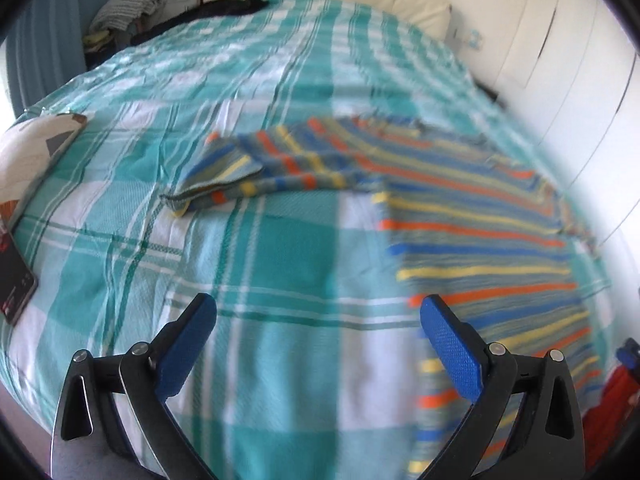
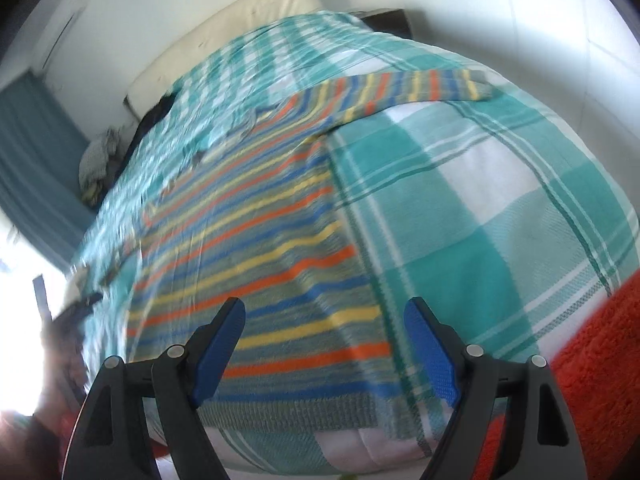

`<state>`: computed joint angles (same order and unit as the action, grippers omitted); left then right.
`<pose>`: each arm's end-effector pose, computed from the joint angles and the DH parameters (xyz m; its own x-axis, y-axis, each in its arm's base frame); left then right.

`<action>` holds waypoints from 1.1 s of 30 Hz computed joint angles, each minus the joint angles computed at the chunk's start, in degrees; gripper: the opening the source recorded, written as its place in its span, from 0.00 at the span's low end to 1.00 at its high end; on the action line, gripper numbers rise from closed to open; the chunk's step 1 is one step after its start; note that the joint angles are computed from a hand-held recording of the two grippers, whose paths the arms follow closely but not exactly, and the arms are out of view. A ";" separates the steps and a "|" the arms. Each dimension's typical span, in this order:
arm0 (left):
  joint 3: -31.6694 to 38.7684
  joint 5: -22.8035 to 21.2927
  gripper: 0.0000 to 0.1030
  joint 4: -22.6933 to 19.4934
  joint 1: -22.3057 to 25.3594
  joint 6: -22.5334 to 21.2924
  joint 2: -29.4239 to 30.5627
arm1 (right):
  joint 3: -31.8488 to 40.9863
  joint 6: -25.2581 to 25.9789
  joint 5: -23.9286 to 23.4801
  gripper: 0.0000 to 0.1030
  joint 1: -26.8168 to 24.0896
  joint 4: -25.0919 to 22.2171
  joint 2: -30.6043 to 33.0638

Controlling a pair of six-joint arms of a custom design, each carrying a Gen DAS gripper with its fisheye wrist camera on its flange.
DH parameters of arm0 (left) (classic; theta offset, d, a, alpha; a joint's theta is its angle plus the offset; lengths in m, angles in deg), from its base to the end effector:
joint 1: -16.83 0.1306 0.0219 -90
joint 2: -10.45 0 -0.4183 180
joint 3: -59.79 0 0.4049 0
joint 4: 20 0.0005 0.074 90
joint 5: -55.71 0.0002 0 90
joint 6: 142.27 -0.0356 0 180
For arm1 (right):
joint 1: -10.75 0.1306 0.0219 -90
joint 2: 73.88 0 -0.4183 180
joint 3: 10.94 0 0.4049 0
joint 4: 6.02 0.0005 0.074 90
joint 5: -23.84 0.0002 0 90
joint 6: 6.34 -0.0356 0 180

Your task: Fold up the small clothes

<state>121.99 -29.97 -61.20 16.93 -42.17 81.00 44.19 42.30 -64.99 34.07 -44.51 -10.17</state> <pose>0.3541 -0.0026 0.3828 -0.7574 -0.1762 -0.6287 -0.0870 0.9816 -0.1702 0.2865 0.1222 0.3648 -0.7578 0.3928 -0.5211 0.1568 0.8848 0.4388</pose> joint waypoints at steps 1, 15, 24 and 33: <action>-0.56 0.28 0.99 0.69 -0.46 1.34 -1.26 | -0.04 -0.01 -1.55 0.79 -2.26 0.68 -0.21; -7.59 -2.46 0.99 6.46 0.51 9.67 -2.70 | 18.22 4.90 -25.73 0.78 -37.92 10.52 29.32; -7.59 -4.77 0.99 5.78 -1.47 7.73 -0.25 | 30.60 15.95 -8.56 0.73 -32.41 1.14 36.85; -6.49 -7.82 0.99 6.93 -4.39 3.51 3.04 | 71.15 39.84 -11.72 0.63 -17.00 -21.34 60.81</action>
<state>115.49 -37.80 -54.27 12.54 -38.67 84.04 115.33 82.14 -76.72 17.06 -65.85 50.63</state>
